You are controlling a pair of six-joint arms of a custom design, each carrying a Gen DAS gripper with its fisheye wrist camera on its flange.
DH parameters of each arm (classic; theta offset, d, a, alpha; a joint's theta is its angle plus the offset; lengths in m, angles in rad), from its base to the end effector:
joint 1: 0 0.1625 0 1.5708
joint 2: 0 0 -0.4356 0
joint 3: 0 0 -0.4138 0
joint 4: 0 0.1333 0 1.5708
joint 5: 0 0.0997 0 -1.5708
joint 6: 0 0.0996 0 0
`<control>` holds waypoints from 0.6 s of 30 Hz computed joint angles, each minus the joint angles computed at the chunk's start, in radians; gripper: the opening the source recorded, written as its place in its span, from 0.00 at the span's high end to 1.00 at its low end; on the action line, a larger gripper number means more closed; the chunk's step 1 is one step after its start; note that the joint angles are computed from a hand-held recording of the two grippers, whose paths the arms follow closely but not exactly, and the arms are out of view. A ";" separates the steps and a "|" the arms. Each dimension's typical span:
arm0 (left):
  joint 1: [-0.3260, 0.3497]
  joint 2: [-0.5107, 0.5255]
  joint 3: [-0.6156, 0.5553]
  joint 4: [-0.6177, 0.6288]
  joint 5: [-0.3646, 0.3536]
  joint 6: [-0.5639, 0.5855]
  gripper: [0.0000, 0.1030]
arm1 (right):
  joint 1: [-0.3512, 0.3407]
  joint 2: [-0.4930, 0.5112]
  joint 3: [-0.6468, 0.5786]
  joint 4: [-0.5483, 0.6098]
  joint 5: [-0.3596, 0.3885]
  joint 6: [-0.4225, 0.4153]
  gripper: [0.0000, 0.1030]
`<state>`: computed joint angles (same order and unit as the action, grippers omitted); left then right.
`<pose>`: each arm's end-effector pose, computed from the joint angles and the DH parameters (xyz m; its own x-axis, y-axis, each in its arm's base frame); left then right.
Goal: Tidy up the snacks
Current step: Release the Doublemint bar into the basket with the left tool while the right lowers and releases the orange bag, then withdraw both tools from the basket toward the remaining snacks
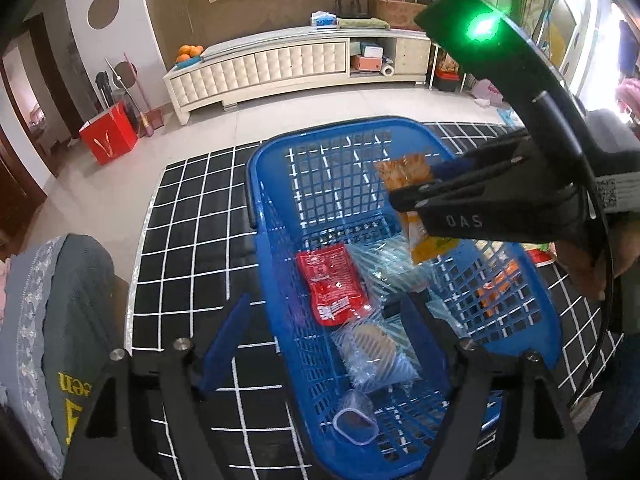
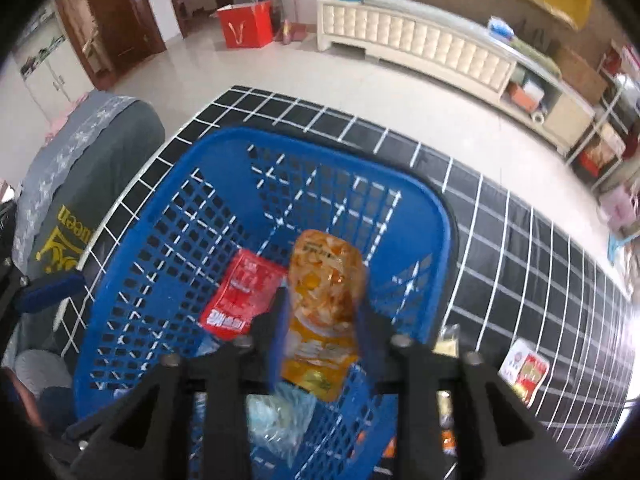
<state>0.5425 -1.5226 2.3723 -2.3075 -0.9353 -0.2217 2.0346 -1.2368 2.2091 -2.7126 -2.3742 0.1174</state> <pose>-0.2297 -0.3632 0.1959 -0.5365 0.5933 -0.6001 0.7514 0.6596 -0.0197 0.2725 -0.4070 0.1808 -0.7222 -0.0973 0.6848 -0.3588 0.8991 -0.2506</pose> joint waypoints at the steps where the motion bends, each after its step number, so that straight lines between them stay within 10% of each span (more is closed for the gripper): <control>1: 0.000 0.001 0.000 0.001 -0.001 -0.005 0.26 | 0.005 0.006 0.012 -0.053 -0.011 -0.030 0.39; 5: 0.003 -0.004 0.001 0.001 -0.005 -0.046 0.26 | 0.030 0.011 0.054 -0.206 -0.028 -0.113 0.13; 18: -0.113 -0.094 0.024 0.085 0.003 -0.136 0.26 | 0.133 -0.170 0.131 -0.105 -0.054 -0.016 0.12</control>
